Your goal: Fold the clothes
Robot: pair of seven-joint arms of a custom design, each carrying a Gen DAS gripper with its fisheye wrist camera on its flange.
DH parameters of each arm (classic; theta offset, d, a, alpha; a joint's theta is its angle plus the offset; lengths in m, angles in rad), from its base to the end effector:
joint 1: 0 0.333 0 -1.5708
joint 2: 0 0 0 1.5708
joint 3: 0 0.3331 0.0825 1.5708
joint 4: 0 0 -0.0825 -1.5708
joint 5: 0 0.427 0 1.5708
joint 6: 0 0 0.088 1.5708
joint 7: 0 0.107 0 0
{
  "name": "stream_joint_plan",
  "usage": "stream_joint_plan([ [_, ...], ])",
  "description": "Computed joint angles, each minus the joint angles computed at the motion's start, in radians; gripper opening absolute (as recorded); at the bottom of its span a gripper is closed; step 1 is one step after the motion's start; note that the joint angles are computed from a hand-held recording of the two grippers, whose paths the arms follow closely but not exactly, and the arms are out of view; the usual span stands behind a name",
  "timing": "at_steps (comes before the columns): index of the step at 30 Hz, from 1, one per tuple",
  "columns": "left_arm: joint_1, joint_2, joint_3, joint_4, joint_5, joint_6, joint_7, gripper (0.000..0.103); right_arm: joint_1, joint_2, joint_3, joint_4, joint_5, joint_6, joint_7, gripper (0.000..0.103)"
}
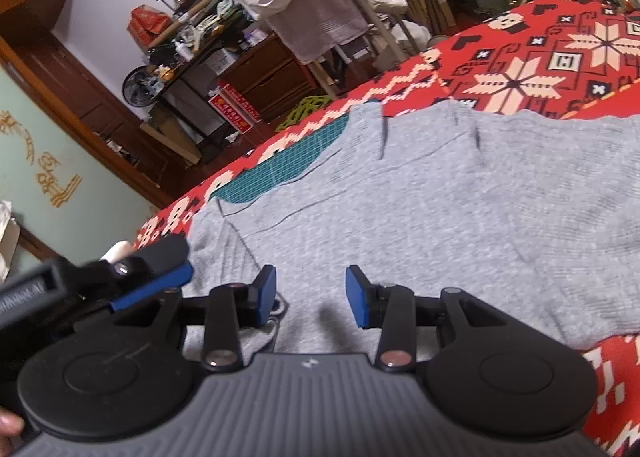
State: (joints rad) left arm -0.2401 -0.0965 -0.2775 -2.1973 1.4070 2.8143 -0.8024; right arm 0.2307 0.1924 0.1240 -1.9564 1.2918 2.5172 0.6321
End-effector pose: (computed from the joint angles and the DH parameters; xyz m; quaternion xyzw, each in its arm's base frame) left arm 0.4758 -0.3297 0.4657 -0.7744 0.3993 -0.4598 0.1715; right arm 0.6271 0.2197 0.4072 -0.7140 0.5216 0.0852 0.4592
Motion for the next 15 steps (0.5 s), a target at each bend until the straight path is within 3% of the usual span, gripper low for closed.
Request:
stream_joint_plan([
  [4,0.0,-0.08,0.014,-0.077,-0.213,-0.032,0.145,0.033,0.007,-0.009,0.006,-0.006,-0.007,-0.015,-0.057,0.043],
  [7,0.003,-0.135,0.014,-0.124,-0.374,-0.081,0.274,0.033,0.031,-0.016,0.018,-0.009,-0.031,0.024,-0.157,0.043],
  [11,0.049,-0.194,-0.007,-0.189,-0.405,-0.077,0.227,0.033,0.07,-0.032,0.047,-0.018,0.007,0.099,-0.377,0.043],
  [15,0.076,-0.202,-0.003,-0.224,-0.45,-0.024,0.198,0.033,0.099,-0.068,0.054,-0.047,0.043,0.084,-0.55,0.035],
])
